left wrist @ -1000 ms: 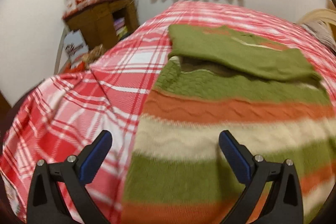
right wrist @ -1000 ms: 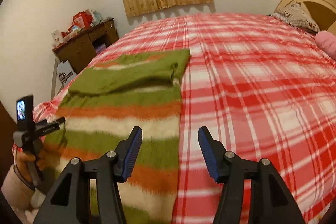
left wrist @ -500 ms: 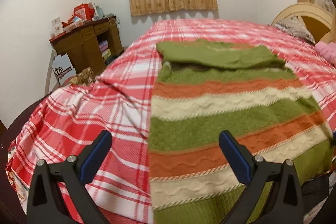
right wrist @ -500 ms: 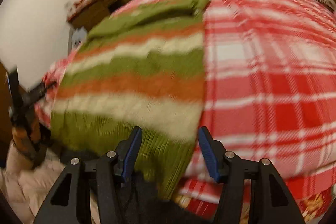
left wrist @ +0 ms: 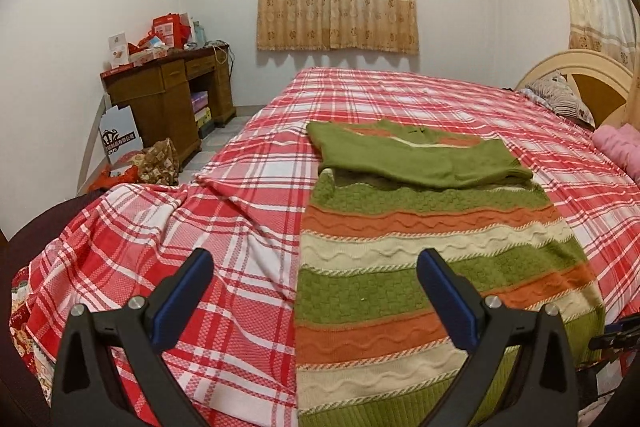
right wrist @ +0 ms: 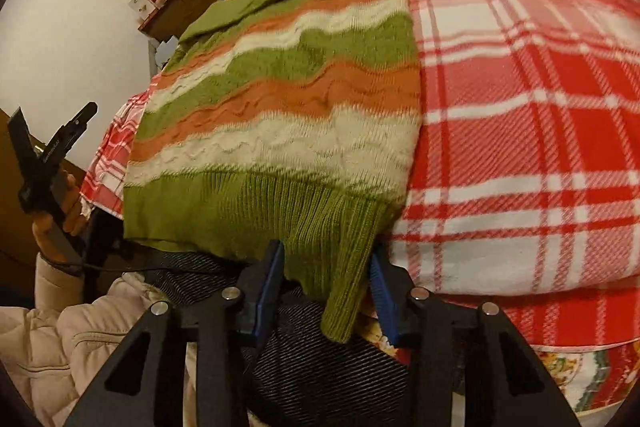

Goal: Fold small clothes

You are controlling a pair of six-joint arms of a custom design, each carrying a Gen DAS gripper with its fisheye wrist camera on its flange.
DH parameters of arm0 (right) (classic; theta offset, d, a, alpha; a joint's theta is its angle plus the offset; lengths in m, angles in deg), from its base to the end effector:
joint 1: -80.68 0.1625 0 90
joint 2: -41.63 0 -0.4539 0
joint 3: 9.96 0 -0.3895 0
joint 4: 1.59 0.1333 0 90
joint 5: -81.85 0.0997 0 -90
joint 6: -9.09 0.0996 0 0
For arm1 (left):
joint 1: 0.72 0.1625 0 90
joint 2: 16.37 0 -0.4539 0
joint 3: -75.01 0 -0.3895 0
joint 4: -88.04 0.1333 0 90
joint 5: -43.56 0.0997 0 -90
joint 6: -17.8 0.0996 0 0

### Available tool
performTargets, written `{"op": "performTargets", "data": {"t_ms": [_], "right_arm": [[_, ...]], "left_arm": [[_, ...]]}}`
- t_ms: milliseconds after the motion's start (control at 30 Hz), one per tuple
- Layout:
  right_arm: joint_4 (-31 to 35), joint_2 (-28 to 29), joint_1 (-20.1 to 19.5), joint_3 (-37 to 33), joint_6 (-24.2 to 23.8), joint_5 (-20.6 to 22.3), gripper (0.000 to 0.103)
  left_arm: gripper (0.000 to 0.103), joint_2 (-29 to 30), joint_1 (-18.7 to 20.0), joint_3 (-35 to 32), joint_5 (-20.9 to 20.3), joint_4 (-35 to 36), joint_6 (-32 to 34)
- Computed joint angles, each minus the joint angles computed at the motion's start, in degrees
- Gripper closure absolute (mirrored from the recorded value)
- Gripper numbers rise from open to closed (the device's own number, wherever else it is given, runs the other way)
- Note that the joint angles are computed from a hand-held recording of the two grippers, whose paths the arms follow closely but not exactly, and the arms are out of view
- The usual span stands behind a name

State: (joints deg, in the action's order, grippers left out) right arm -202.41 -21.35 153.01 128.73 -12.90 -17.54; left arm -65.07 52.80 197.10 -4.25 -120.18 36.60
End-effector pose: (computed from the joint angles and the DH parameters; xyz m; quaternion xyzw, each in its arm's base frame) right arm -0.0222 -0.4552 0.1664 0.0111 -0.9505 0.2563 0.1754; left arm -0.1563 -0.5481 0.1482 0.2785 0.8277 -0.4027 0.2741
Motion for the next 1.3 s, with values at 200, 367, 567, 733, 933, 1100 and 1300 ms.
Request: {"op": "performTargets", "data": {"t_ms": [200, 367, 567, 733, 933, 1100, 1300], "right_arm": [[1.55, 1.78, 0.04, -1.09, -0.4, 0.36, 0.095], [8.35, -4.52, 0.56, -0.75, -0.58, 8.11, 0.096], [9.81, -7.15, 0.06, -5.16, 2.2, 20.97, 0.096], [7.54, -2.01, 1.15, -15.27, 8.13, 19.59, 0.096], [9.41, 4.28, -0.5, -24.77, 15.11, 16.59, 0.096], [9.05, 5.87, -0.85, -25.67, 16.15, 16.65, 0.096], [9.56, 5.84, -0.42, -25.7, 15.71, 15.88, 0.096]], "left_arm": [[0.0, 0.04, -0.2, 0.05, 0.71, 0.54, -0.46], [0.0, -0.79, 0.29, -0.53, 0.34, 0.36, -0.56], [0.0, -1.39, 1.6, -2.8, 0.22, 2.29, -0.96], [0.0, -2.07, 2.36, -4.14, -0.39, 3.93, -0.27], [0.0, -3.7, 4.54, -4.7, -3.8, 8.77, -1.22], [0.0, -5.91, 6.43, -4.28, -12.56, 17.04, 0.74], [0.0, -4.34, 4.54, -2.35, -14.34, 22.15, 10.22]]}}
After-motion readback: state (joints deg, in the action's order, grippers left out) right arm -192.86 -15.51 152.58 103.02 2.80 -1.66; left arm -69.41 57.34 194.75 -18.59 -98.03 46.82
